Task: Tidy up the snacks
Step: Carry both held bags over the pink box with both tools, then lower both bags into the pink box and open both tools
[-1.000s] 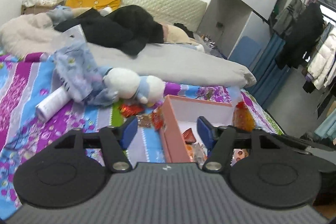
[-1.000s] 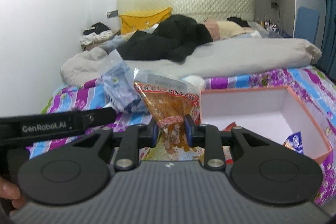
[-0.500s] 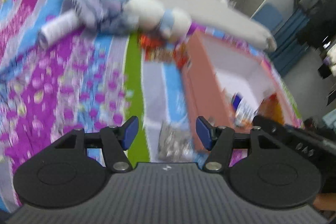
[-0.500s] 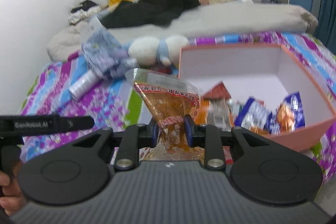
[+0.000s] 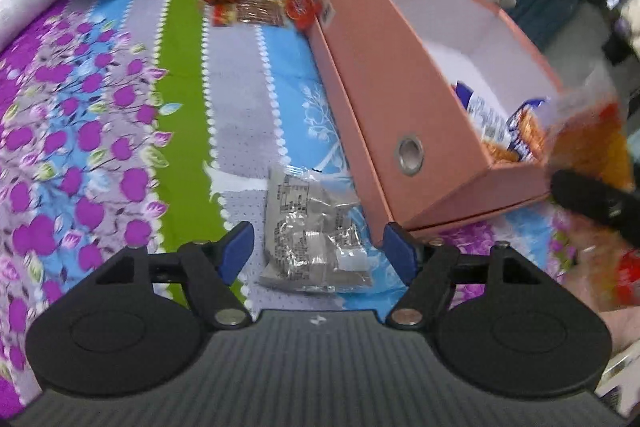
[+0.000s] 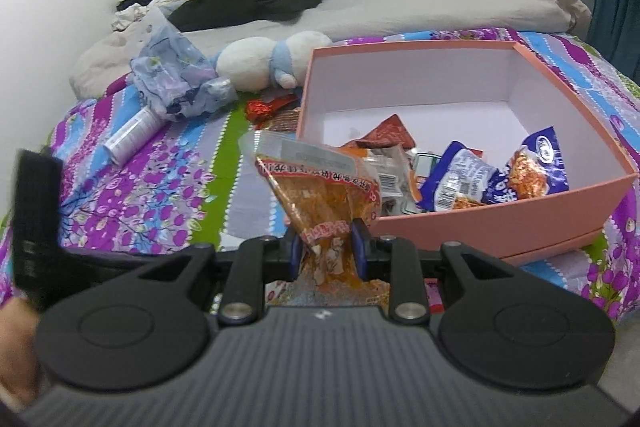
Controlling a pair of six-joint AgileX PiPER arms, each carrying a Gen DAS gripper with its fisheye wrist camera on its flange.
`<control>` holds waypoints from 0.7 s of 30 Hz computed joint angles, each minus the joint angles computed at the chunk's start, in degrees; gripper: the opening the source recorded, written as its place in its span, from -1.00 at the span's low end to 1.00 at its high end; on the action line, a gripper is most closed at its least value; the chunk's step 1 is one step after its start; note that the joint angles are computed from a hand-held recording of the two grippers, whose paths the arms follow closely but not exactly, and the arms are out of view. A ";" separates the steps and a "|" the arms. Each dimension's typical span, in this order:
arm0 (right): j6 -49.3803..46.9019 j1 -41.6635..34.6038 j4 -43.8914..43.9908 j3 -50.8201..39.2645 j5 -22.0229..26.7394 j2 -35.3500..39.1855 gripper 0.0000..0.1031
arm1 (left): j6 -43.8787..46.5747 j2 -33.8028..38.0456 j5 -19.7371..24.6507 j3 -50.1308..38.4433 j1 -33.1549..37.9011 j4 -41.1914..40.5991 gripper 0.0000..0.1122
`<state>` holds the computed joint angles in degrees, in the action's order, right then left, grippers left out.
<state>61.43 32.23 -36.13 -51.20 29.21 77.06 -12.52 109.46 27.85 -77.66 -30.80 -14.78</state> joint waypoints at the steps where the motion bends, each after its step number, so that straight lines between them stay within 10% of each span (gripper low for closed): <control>1: -0.25 -0.43 0.20 0.26 -0.04 -0.32 -0.44 | 0.78 0.58 -0.71 0.01 -0.12 -0.90 0.35; 21: -10.76 -6.53 7.47 -0.58 -1.67 -0.55 -0.44 | -5.05 7.59 4.27 -7.83 -0.04 2.01 0.05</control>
